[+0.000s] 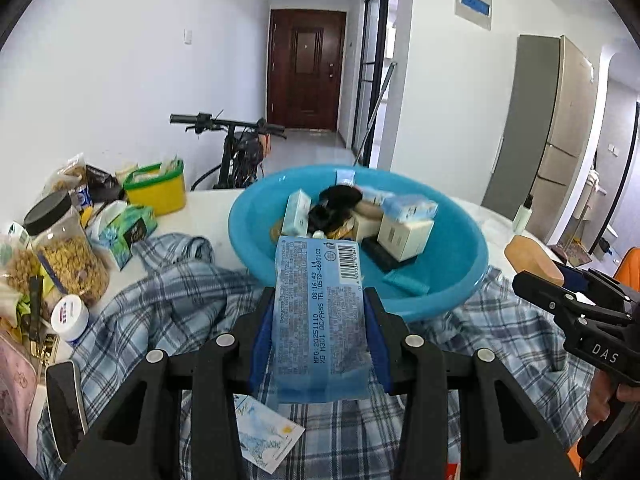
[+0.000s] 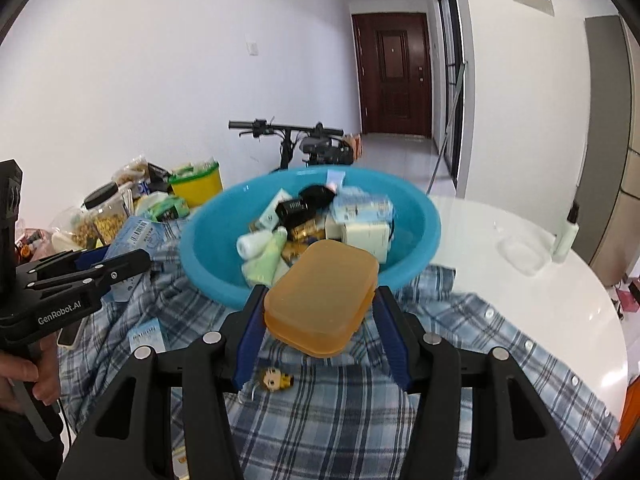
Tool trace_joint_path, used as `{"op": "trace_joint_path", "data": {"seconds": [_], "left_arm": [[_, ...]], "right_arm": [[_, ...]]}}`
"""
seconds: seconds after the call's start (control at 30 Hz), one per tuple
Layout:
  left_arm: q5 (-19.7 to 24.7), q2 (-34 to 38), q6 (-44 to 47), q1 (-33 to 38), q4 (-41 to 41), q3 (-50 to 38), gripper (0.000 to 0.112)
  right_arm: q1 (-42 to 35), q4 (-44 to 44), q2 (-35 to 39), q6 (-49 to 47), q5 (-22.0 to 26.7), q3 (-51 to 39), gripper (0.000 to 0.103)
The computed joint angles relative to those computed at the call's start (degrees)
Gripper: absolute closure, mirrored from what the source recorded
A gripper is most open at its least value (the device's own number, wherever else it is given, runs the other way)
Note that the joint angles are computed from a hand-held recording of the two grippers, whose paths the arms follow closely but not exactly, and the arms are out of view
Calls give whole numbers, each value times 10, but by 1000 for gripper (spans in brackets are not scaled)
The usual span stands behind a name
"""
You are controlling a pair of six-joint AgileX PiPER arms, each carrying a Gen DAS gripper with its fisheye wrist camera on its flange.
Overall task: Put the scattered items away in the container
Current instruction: 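Lift the wipe pack with the left tool while the right tool lifts the orange soap box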
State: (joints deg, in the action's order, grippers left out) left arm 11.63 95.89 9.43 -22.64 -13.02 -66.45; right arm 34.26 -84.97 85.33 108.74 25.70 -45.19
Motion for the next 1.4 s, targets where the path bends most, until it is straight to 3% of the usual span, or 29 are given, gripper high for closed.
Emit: {"op": "trace_joint_path", "data": {"seconds": [0.13,0.23,0.33,0.57,0.77,0.93,1.2,1.4], "left_arm": [[-4,-10,-10,-7,12,-7,68],[-16,-21,-65,-19,68,-8,68],[-23,-39,-41,-24,43,-13,68],[-52,-83,-122,-37,128,-14,68],[-64,-109,-305,-51,323,-17,68],[-77,-135,-305,-53,313,-4,68],[-77,-172,-186,-53,191,14,68],[-73,-187,-167,-54,170,24,68]], "right_arm": [[5,7,-7,-22,12,-15,51],[10,7,-15,-36,21,-24,51],[19,4,-26,-43,36,-31,51],[42,-7,-47,-52,77,-52,51],[63,-33,-67,-43,114,-54,51],[75,-48,-79,-40,134,-58,51],[99,-65,-92,-35,159,-57,51],[106,-61,-93,-44,160,-58,51]]}}
